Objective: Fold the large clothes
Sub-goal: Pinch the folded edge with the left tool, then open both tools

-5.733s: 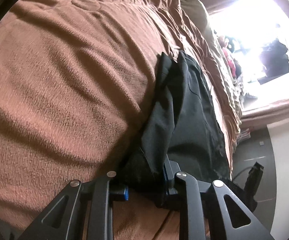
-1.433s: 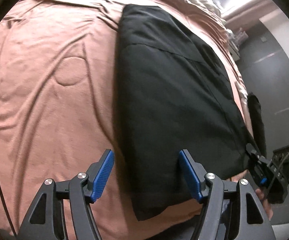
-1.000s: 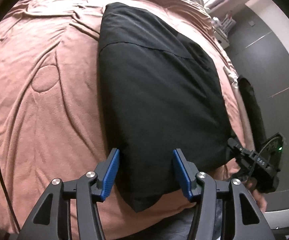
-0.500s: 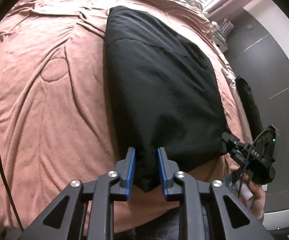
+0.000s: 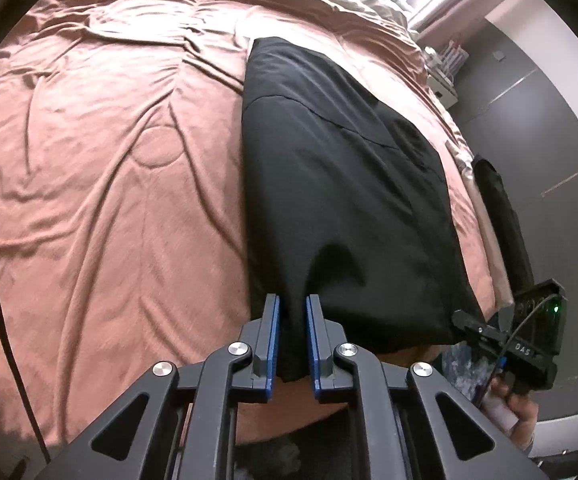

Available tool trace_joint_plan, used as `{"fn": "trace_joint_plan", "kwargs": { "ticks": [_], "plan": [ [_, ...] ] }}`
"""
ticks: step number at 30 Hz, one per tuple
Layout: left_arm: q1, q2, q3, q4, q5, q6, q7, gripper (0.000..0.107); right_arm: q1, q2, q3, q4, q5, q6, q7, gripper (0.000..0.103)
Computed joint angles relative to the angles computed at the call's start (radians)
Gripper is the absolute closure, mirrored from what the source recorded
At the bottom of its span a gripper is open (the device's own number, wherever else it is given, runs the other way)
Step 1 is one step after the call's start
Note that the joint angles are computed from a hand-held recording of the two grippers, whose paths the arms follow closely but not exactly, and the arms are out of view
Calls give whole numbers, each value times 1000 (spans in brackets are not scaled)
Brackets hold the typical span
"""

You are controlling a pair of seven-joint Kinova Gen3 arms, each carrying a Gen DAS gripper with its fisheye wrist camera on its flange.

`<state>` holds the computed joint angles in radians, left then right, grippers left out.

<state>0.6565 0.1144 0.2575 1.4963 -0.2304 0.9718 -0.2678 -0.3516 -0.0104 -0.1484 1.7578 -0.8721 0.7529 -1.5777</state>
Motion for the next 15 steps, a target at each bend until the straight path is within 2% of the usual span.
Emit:
{"fn": "trace_joint_plan", "kwargs": {
  "ticks": [2, 5, 7, 9, 10, 11, 12, 15],
  "plan": [
    [-3, -15, 6, 20, 24, -15, -20, 94, 16, -17, -6, 30, -33, 10, 51, 88],
    [-10, -2, 13, 7, 55, 11, -67, 90, 13, -5, 4, -3, 41, 46, 26, 87],
    [-30, 1, 4, 6, 94, 11, -104, 86, 7, 15, 13, -57, 112, 81, -51, 73],
    [-53, -19, -10, 41, 126, -45, -116, 71, 26, 15, 19, -74, 128, 86, -76, 41],
    [-60, -27, -13, 55, 127, -68, -113, 66, 36, 17, 25, -83, 133, 74, -77, 35],
    [-67, -30, -16, 61, 121, -82, -108, 57, 45, 19, 30, -92, 130, 73, -74, 32],
    [-73, -29, -18, 60, 110, -86, -106, 53, 55, 29, 36, -105, 117, 78, -58, 32],
    [-103, -10, -29, 49, 119, -94, -132, 52, 78, 74, 40, -175, 143, 107, -59, 32]
  ]
}}
